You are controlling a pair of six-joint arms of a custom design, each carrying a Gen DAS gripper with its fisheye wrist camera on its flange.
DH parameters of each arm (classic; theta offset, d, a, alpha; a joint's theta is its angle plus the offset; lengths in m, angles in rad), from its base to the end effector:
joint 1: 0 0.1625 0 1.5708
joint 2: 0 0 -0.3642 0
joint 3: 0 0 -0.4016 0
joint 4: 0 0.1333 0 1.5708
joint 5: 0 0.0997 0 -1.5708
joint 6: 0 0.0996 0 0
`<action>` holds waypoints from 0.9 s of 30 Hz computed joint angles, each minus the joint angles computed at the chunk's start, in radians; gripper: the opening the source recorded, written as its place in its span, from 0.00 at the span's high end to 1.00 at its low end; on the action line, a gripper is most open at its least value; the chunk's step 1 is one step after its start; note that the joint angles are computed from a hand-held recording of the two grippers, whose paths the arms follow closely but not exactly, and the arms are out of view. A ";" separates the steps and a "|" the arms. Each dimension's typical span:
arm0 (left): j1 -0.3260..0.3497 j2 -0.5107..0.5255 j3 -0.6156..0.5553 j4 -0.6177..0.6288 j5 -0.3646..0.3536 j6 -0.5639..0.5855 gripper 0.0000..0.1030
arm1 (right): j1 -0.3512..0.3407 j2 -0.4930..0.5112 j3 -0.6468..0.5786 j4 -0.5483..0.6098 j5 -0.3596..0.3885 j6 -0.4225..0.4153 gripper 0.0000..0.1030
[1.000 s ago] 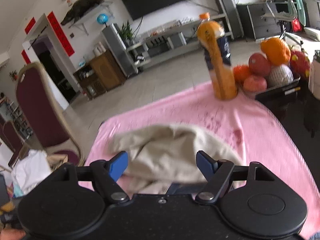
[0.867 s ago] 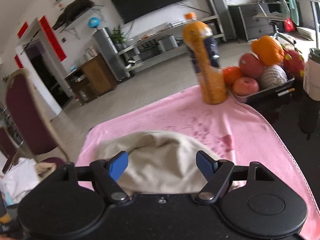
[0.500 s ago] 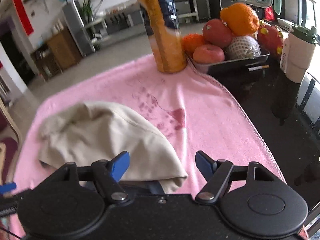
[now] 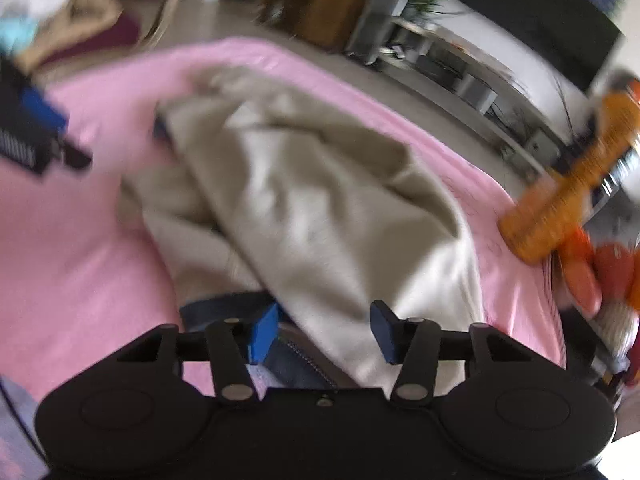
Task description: Fold clothes
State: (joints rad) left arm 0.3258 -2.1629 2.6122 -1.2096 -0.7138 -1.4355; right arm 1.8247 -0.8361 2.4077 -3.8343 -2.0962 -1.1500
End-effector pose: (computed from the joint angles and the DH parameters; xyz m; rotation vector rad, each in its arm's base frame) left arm -0.1037 -0.2552 0.1731 0.2079 2.1090 -0.7210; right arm 0.1750 -0.3426 0.0284 1.3376 -1.9330 0.4875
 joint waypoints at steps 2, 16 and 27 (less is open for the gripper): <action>-0.003 -0.022 0.011 -0.004 -0.002 0.010 0.46 | 0.000 -0.010 -0.002 0.008 0.004 0.013 0.94; -0.069 -0.063 0.052 -0.048 0.020 0.050 0.49 | -0.154 -0.411 -0.020 0.097 -0.086 0.943 0.90; -0.004 -0.104 0.128 -0.266 0.078 0.336 0.55 | -0.219 -0.682 0.093 0.602 0.112 1.109 0.52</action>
